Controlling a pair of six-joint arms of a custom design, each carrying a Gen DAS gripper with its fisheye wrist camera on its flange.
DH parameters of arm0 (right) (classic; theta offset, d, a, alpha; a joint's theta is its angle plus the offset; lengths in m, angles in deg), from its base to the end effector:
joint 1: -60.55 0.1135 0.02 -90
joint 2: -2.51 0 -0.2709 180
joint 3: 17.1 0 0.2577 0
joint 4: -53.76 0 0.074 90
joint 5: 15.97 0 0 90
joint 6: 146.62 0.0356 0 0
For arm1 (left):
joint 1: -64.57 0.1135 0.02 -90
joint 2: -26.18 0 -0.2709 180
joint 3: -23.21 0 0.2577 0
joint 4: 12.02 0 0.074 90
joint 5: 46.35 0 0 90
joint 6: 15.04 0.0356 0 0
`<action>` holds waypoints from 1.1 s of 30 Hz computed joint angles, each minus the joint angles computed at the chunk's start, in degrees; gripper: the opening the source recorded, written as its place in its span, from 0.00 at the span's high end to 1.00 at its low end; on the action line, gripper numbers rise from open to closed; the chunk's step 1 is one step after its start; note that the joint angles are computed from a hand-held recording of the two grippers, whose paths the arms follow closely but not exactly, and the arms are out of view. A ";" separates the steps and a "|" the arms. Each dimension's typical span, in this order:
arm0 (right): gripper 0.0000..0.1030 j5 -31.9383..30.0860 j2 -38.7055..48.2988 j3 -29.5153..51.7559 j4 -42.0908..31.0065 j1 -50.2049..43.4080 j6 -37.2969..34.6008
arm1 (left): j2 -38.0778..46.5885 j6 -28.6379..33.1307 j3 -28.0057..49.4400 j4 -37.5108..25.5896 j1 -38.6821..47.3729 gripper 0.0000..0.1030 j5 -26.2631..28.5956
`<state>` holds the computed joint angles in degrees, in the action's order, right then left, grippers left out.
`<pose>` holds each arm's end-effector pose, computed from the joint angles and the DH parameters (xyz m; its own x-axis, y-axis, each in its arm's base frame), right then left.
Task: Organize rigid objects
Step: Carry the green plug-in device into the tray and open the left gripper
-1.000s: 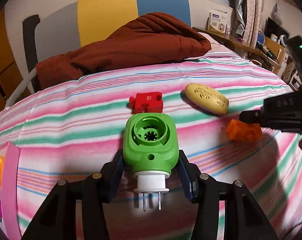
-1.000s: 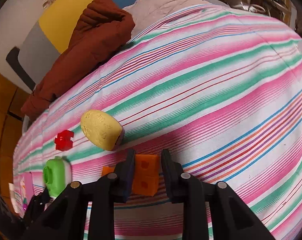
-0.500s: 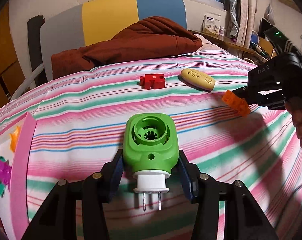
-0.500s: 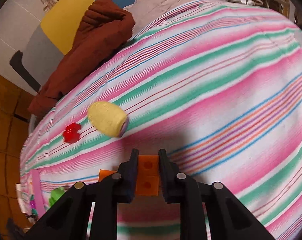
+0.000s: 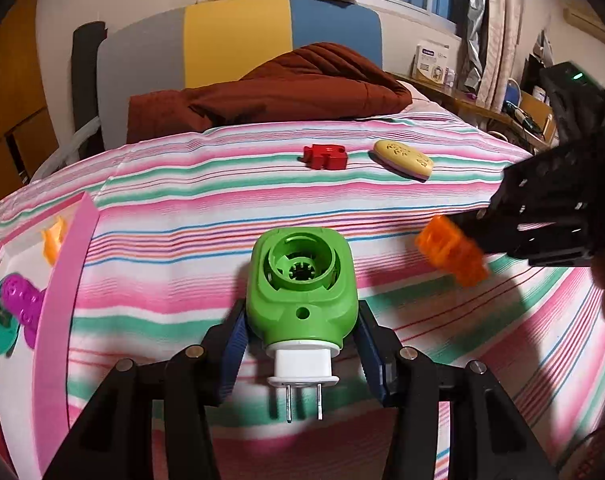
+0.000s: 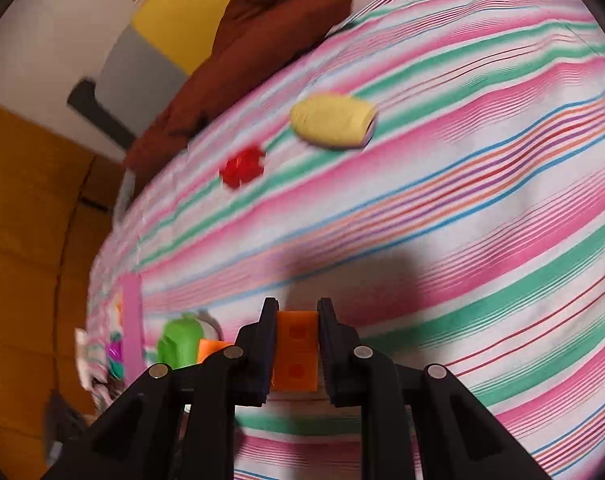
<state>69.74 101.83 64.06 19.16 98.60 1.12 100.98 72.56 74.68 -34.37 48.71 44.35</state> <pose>0.2937 0.2332 0.2133 -0.8845 0.3785 -0.2726 0.1831 0.8192 0.5435 0.2521 -0.0721 0.1945 -0.6994 0.1552 -0.6977 0.2524 0.9669 -0.0380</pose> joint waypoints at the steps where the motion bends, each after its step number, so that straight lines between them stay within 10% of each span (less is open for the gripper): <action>1: 0.82 0.29 0.94 1.08 -0.93 0.12 -1.05 | -0.88 -0.19 -0.50 -0.34 0.36 0.50 -0.02; 18: 0.82 -0.50 1.38 -0.55 1.71 -0.61 -2.77 | -27.24 4.08 -7.22 -17.36 13.56 0.50 9.55; 33: 0.82 1.49 2.03 0.46 0.27 0.29 -4.40 | -29.08 18.90 -1.48 -27.70 44.51 0.50 20.19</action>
<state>71.23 103.86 64.52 19.43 98.89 -3.28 71.90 91.46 73.20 -62.07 93.22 64.54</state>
